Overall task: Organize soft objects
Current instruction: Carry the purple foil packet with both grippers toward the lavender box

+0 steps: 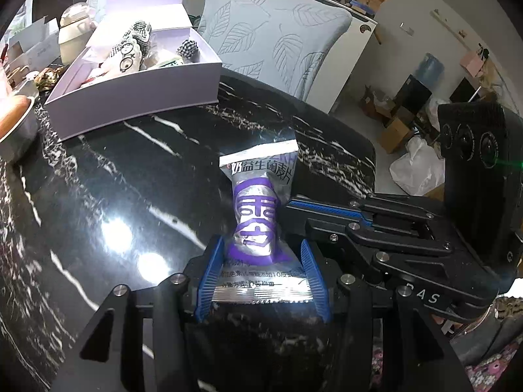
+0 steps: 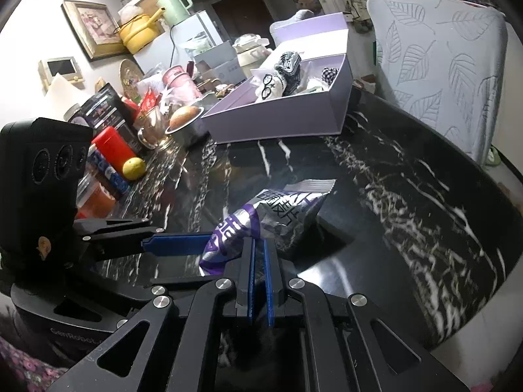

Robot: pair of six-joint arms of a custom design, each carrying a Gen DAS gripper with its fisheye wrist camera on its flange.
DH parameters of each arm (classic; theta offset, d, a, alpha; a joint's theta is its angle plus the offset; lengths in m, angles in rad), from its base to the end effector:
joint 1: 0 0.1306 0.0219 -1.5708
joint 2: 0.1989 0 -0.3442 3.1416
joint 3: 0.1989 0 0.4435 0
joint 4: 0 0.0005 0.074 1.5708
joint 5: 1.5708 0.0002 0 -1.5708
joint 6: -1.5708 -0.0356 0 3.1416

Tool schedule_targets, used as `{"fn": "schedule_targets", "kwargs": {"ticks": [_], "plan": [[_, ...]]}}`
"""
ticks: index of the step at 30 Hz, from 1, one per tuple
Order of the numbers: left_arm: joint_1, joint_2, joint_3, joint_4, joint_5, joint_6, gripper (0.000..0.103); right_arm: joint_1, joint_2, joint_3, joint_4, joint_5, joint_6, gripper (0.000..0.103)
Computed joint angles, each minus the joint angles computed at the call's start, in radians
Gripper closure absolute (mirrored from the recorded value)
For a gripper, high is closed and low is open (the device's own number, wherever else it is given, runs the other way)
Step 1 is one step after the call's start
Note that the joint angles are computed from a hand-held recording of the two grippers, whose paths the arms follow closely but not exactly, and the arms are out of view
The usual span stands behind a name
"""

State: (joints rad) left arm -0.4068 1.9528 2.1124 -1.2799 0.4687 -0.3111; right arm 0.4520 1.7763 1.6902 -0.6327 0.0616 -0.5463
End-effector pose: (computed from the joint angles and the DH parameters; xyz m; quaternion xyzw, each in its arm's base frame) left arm 0.6313 -0.2900 0.3935 0.3816 0.8694 -0.2365 0.2062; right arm 0.6142 0.2952 0.3366 0.0556 0.9086 0.1731 0.3761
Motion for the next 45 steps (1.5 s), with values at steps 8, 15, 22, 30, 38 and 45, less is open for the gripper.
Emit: {"fn": "schedule_targets", "kwargs": {"ticks": [8, 15, 22, 30, 38, 45], "plan": [[0.006, -0.113, -0.141, 0.129, -0.078, 0.034, 0.053, 0.029, -0.016, 0.004, -0.037, 0.08, 0.054, 0.068], [0.01, -0.149, -0.189, 0.146, -0.07, 0.137, 0.051, 0.009, -0.018, 0.036, -0.117, 0.107, 0.164, 0.035], [0.009, -0.086, -0.128, 0.109, -0.052, 0.224, 0.051, -0.024, 0.011, 0.064, -0.12, -0.016, 0.208, 0.033], [0.011, 0.01, -0.015, 0.028, -0.026, 0.134, 0.048, -0.052, 0.052, 0.069, -0.091, -0.138, 0.159, 0.034], [-0.008, 0.053, 0.034, 0.038, -0.056, -0.031, 0.045, -0.071, 0.052, 0.033, 0.011, -0.254, 0.106, 0.067], [-0.003, 0.044, 0.018, 0.073, -0.045, -0.036, 0.059, -0.06, 0.066, 0.048, 0.044, -0.265, 0.084, 0.077]]}}
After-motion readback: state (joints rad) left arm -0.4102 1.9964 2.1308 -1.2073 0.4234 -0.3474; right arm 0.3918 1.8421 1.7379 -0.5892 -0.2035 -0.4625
